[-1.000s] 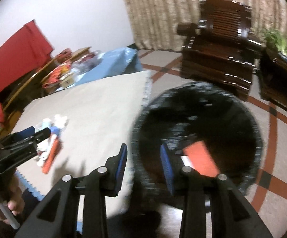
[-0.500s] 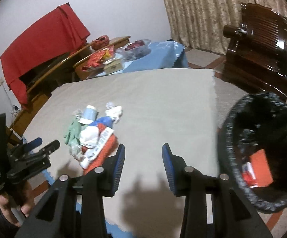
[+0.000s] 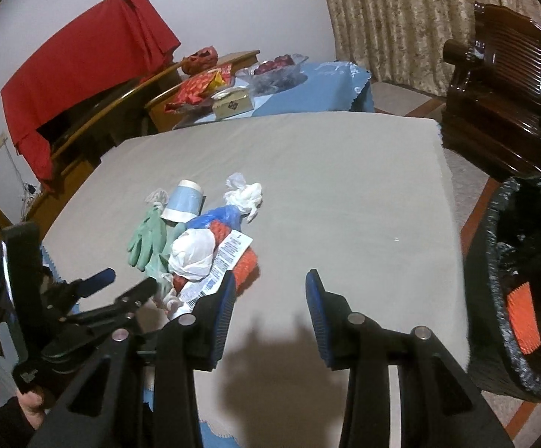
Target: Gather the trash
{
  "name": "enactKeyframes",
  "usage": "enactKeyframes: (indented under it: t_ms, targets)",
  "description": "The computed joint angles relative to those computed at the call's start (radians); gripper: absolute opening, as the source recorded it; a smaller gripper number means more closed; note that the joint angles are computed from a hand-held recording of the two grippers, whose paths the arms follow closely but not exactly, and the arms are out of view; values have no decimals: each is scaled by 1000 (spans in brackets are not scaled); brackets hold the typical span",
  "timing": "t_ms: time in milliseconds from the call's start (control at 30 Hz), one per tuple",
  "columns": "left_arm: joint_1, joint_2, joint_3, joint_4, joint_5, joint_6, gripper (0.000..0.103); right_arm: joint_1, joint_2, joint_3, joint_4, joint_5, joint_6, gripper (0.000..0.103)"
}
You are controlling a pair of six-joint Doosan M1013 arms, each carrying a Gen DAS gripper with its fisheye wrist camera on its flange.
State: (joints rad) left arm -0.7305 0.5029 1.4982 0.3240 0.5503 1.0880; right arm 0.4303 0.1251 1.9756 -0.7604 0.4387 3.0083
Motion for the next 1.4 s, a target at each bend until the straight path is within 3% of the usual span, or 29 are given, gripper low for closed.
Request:
enactKeyframes:
  t_ms: [233, 333, 400, 667, 700, 733, 767, 933, 1200, 1400]
  targets:
    - [19, 15, -5, -123, -38, 132, 76, -1, 60, -57, 66, -24, -81, 39]
    - [38, 9, -3, -275, -63, 253, 74, 2, 76, -73, 77, -20, -98, 39]
    - [38, 5, 1, -270, -83, 253, 75, 1, 82, -77, 81, -18, -102, 39]
    - [44, 54, -42, -301, -2, 286, 76, -5, 91, -83, 117, -6, -139, 39]
    - [46, 54, -41, -319, -2, 298, 74, -6, 93, -85, 127, -8, -150, 39]
    - [48, 50, -37, -327, -6, 305, 63, -7, 97, -88, 142, -11, -165, 39]
    - [51, 47, -36, -347, -9, 330, 38, -7, 101, -91, 149, -14, -174, 39]
    - [63, 32, -17, -362, -27, 349, 22, 1, 116, -110, 164, -27, -198, 39]
    - [84, -4, 23, -300, -86, 298, 21, 11, 148, -149, 195, -32, -242, 39]
    - [96, -3, 23, -328, -97, 329, 21, 19, 189, -183, 208, -26, -254, 39]
